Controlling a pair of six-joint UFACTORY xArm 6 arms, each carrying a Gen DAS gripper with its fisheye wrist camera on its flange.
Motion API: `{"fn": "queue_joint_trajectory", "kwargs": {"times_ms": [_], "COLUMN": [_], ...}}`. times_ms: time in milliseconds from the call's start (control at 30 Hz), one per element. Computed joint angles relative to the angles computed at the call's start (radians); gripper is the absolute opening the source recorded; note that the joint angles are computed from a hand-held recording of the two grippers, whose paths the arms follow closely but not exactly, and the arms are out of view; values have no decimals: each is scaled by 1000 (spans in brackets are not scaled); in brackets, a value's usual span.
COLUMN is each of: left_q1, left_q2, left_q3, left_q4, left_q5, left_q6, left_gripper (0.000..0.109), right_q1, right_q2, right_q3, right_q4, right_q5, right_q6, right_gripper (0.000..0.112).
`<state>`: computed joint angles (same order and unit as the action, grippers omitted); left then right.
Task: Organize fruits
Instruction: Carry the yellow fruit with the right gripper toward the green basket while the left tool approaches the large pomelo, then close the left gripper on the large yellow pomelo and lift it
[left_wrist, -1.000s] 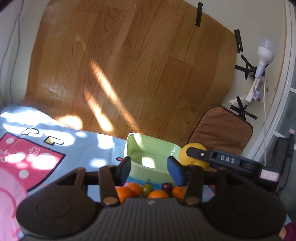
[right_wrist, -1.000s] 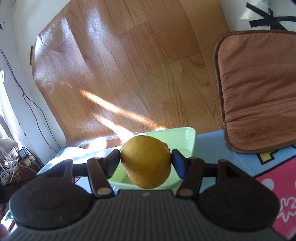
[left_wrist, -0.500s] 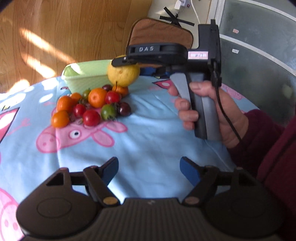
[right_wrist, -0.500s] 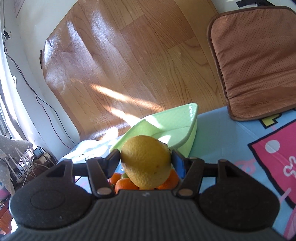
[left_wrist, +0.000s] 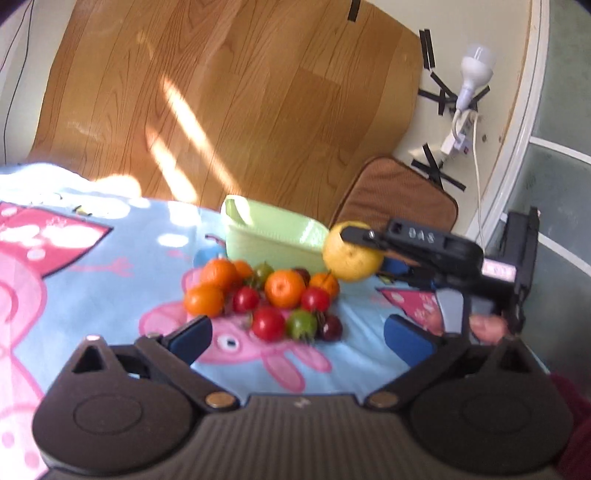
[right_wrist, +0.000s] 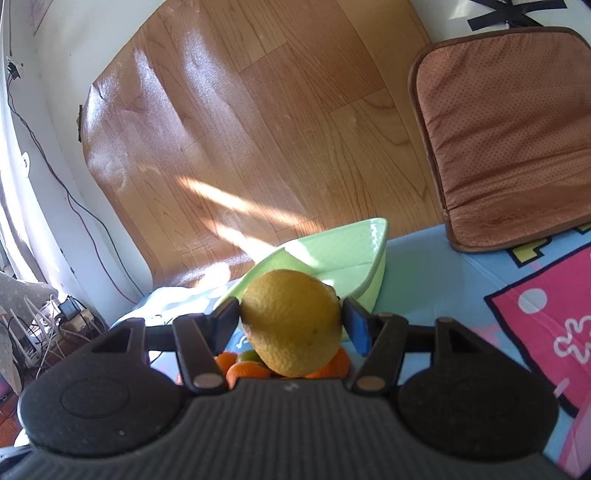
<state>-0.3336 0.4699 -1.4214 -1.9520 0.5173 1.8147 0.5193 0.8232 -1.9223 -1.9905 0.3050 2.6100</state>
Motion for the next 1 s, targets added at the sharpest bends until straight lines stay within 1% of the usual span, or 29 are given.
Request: {"fn": "queue_joint_trajectory", "kwargs": {"times_ms": [67, 200, 267, 333, 367, 467, 533, 600, 700, 800, 867, 933, 1000], "left_q1": [-3, -30, -49, -67, -79, -126, -144, -159, -183, -203, -203, -202, -205], "left_q2": [-4, -7, -2, -1, 3, 26, 39, 59, 104, 149, 165, 178, 191], "left_q3": [-10, -13, -19, -15, -20, -42, -55, -79, -133, -179, -193, -203, -214], "left_q4": [-87, -81, -19, 44, 77, 142, 190, 252, 341, 441, 472, 505, 529], "left_q5": [-2, -52, -66, -56, -64, -123, -137, -140, -160, -199, -197, -194, -211], "left_q6": [91, 143, 109, 77, 60, 26, -12, -67, -151, -251, -290, -331, -359], "left_gripper": [103, 103, 103, 103, 103, 103, 103, 103, 102, 98, 96, 92, 86], "right_q1": [2, 4, 0, -2, 0, 5, 8, 11, 10, 9, 11, 10, 12], "right_q2": [-23, -66, -75, -90, -96, -111, -125, -137, -149, -175, -192, -197, -203], "right_q3": [31, 96, 116, 148, 161, 195, 214, 231, 253, 296, 324, 335, 342], "right_q4": [-14, -44, -42, -54, -47, -26, -30, -22, -8, -3, 9, 16, 6], "right_q5": [17, 25, 3, -20, -20, -13, 4, 16, 10, 15, 25, 18, 16], "right_q6": [16, 60, 84, 128, 125, 116, 136, 126, 128, 151, 144, 141, 148], "right_gripper": [63, 63, 63, 63, 63, 63, 64, 63, 64, 64, 64, 64, 64]}}
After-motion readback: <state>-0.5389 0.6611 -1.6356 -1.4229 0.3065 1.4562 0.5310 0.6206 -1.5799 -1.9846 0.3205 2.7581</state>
